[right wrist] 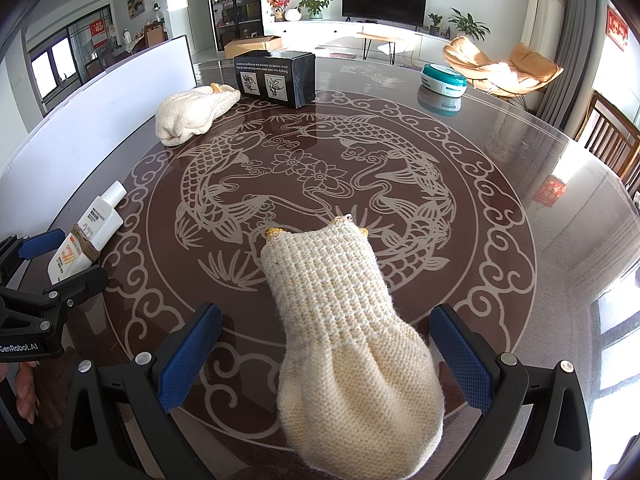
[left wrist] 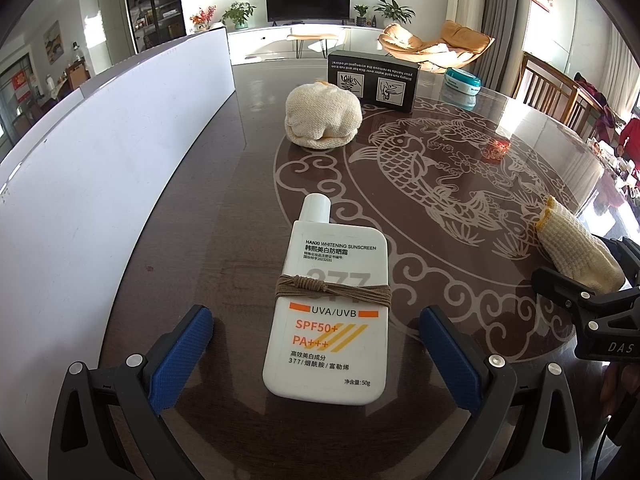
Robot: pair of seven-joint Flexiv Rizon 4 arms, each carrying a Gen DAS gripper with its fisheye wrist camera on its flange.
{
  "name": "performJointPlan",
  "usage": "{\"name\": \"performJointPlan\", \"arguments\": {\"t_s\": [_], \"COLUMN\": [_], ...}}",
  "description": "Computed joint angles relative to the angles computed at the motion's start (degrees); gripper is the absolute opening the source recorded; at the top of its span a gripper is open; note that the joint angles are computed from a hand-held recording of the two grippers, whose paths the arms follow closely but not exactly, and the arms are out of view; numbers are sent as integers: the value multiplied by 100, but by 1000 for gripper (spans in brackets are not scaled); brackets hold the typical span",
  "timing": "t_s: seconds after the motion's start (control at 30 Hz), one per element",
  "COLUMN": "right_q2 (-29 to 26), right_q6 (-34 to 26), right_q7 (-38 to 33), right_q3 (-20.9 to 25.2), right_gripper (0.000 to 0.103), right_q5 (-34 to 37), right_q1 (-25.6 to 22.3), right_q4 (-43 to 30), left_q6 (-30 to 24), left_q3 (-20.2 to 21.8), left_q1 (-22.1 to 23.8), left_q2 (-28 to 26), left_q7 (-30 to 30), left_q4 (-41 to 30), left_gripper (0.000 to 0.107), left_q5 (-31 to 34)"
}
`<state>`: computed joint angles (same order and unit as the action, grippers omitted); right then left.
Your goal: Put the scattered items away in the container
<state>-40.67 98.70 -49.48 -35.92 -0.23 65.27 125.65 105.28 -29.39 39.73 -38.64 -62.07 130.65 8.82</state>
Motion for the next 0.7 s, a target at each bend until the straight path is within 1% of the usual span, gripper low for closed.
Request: {"name": "performJointPlan", "arguments": {"t_s": [0.7], "right_q2": [2], "right_q6": [1], "right_q7": [-1], "right_q3": [-1], "right_gripper": [103], "right_q5": [2], "right_q1": [3], "right_q4": [4], "left_q6": [9], "left_q3": [-40], "left_q1": [73], "left_q2": [0], "left_q7": [20], "left_q4": [33], "left_gripper": [103], "left_q5": [38]}}
